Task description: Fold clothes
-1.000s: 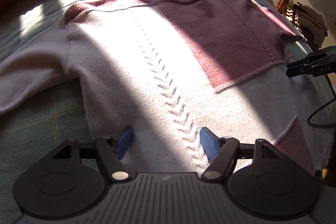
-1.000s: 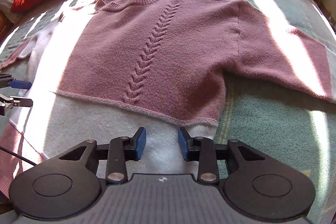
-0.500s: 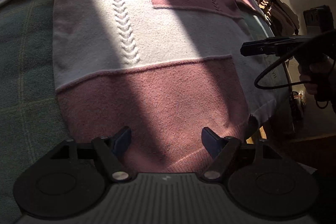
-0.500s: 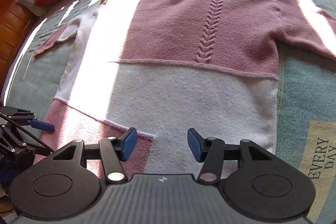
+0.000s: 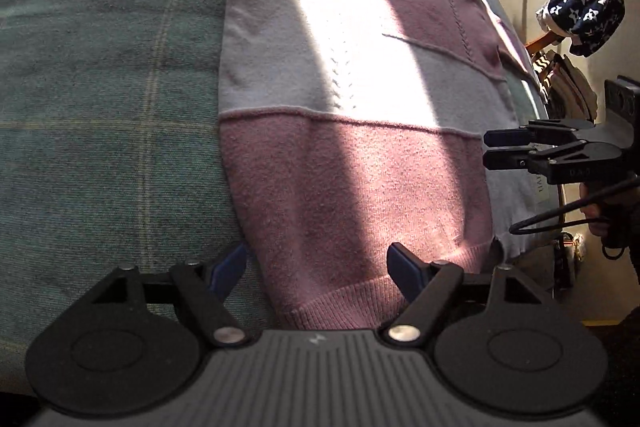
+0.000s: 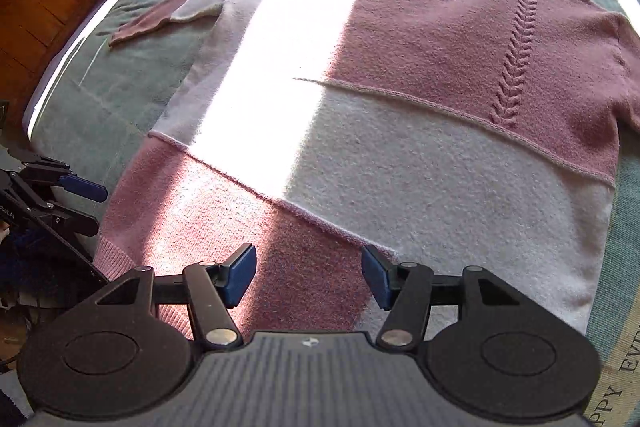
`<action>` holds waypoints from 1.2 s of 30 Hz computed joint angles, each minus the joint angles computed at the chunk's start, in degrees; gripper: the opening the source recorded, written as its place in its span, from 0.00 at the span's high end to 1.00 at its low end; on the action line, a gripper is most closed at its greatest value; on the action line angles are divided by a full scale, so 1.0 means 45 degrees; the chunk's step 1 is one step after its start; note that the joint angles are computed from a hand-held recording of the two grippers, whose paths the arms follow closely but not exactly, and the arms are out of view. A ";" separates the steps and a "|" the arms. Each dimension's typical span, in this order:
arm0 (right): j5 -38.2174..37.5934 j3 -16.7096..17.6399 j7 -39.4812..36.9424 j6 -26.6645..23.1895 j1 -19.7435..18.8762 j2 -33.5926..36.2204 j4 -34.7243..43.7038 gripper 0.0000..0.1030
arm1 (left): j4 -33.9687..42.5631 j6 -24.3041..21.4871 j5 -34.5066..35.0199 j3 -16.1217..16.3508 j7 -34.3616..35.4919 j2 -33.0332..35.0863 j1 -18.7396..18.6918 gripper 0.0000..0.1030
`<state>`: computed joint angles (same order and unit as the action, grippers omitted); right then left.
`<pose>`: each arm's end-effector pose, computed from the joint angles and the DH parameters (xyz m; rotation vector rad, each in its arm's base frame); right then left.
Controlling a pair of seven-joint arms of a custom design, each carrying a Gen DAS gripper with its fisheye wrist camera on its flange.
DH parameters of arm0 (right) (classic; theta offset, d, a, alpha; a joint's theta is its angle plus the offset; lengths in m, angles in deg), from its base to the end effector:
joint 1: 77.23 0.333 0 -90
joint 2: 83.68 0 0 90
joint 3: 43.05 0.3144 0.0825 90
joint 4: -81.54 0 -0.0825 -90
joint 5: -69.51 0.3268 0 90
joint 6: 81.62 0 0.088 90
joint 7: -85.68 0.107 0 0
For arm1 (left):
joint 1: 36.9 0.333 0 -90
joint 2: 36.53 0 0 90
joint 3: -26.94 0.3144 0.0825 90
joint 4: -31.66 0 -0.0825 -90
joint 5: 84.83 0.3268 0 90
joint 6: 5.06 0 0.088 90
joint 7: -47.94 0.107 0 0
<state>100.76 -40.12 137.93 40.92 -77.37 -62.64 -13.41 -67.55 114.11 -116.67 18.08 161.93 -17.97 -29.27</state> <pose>0.6205 0.0485 0.4378 -2.2294 1.4296 0.1760 0.5993 -0.0300 0.4308 1.8085 -2.1248 0.6563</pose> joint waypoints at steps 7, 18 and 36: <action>-0.0280 0.0066 -0.0072 -0.0316 0.0275 -0.0107 -0.0095 0.39 | -0.0355 0.0521 -0.2377 -0.0345 -0.0106 0.0773 0.0625 0.20; -0.0600 -0.0053 0.0315 -0.0100 0.0255 -0.0098 0.0027 0.33 | 0.0101 -0.2418 -0.6713 -0.0579 0.1166 0.0631 0.2237 0.19; -0.0910 -0.0170 0.0148 -0.0246 0.0304 -0.0442 -0.0515 0.32 | -0.0524 -0.0641 -0.3440 0.0101 0.1261 0.0053 0.1099 0.19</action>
